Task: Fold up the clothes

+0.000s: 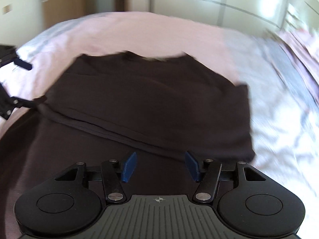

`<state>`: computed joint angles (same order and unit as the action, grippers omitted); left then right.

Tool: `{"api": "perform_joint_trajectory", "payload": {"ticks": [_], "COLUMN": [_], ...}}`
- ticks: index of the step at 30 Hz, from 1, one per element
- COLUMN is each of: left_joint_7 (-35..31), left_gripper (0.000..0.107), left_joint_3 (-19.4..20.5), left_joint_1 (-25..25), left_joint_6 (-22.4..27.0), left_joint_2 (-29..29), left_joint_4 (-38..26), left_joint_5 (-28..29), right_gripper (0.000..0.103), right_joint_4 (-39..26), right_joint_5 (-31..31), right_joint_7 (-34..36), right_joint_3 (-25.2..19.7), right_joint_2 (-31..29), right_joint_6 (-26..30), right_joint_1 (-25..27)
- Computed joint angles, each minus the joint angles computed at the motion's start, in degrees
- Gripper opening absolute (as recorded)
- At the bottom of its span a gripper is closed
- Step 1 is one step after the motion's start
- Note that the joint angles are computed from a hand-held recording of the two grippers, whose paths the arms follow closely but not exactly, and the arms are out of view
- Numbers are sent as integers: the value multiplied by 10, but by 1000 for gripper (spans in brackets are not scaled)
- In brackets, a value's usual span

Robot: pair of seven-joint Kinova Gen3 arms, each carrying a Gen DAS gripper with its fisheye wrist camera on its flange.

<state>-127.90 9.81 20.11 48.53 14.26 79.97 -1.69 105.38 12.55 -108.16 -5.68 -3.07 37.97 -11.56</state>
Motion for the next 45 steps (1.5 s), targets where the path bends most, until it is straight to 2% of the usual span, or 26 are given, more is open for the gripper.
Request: {"api": "perform_joint_trajectory", "payload": {"ticks": [2,3,5,6,8,10,11,14,17,20,25,29,34,37,40,45], "left_joint_7": [-39,-46,-36,-21,-3,10,12,19,55,97,128,105,27,-29,-84,-157], "left_gripper": [92,92,92,92,92,92,92,92,92,92,92,92,92,92,92,92], "left_joint_3": [33,36,10,-1,-8,-11,-11,-9,-6,3,19,22,5,-12,-38,-78], "left_joint_1": [-34,-35,-7,10,20,25,26,25,30,38,40,30,5,-10,-25,-48], "left_joint_6": [45,68,115,138,177,186,189,211,236,268,305,314,303,299,302,318], "left_joint_2": [25,38,70,78,76,64,53,15,-25,-60,-113,-148,-203,-235,-262,-285], "left_joint_4": [-29,-47,-67,-79,-99,-96,-90,-69,-41,-19,0,8,31,41,45,36], "left_joint_5": [41,50,39,20,5,-5,-8,-13,-14,-14,-3,21,78,103,133,185], "right_gripper": [58,59,59,59,59,59,60,63,66,76,76,76,76,76,76,77], "right_joint_4": [2,1,-1,4,12,4,3,3,6,8,-23,-57,-101,-154,-227,-341], "right_joint_5": [-24,-47,-94,-117,-147,-148,-150,-158,-173,-176,-163,-148,-141,-115,-79,19], "right_joint_7": [-33,-39,-62,-67,-55,-39,-30,-16,-16,-35,-73,-140,-220,-260,-285,-386], "right_joint_3": [35,61,103,109,89,49,44,46,52,50,30,-7,-68,-139,-219,-351], "right_joint_2": [-4,-7,0,-6,-23,-37,-47,-82,-114,-136,-165,-185,-215,-211,-175,-84], "right_joint_6": [21,32,57,59,65,100,117,171,231,301,417,481,522,573,643,760], "right_joint_1": [-16,-26,-39,-30,9,51,58,62,70,80,87,89,75,71,49,-49]}}
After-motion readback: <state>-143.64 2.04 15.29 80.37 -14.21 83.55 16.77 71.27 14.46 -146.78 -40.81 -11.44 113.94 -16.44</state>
